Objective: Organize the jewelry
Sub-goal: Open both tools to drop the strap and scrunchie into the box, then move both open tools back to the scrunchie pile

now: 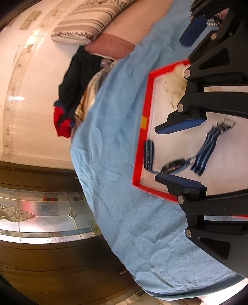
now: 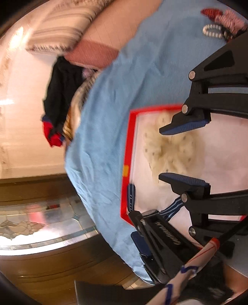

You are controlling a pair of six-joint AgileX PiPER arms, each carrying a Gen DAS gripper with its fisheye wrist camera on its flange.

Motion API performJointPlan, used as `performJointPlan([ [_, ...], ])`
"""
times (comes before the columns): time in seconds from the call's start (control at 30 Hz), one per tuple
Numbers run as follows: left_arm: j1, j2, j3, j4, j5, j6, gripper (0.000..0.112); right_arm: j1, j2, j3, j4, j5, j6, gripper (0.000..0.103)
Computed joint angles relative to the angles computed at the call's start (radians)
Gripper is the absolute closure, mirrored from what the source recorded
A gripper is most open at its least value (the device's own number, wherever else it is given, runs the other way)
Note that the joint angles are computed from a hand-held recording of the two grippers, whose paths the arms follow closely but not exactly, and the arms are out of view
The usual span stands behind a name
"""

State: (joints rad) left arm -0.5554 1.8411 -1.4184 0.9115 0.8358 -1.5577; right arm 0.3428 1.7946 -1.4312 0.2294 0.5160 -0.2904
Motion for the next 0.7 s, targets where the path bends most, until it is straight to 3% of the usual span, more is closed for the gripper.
performJointPlan([
  [0.23, -0.136, 0.031, -0.108, 0.074, 0.057, -0.004, 0.065, -0.139, -0.253, 0.24, 0.048, -0.057, -0.095, 0.049],
  [0.5, -0.3, 0.124, -0.283, 0.028, 0.061, 0.096, 0.054, -0.457, -0.492, 0.48, 0.242, -0.046, -0.414, 0.034],
  [0.6, -0.347, 0.164, -0.347, 0.008, 0.087, 0.135, 0.054, -0.592, -0.553, 0.56, 0.352, -0.053, -0.607, 0.034],
  [0.67, -0.379, 0.184, -0.379, -0.002, 0.097, 0.148, 0.054, -0.699, -0.58, 0.601, 0.456, -0.029, -0.771, 0.044],
  [0.7, -0.402, 0.198, -0.397, -0.006, 0.108, 0.155, 0.054, -0.749, -0.588, 0.612, 0.502, -0.001, -0.838, 0.066],
])
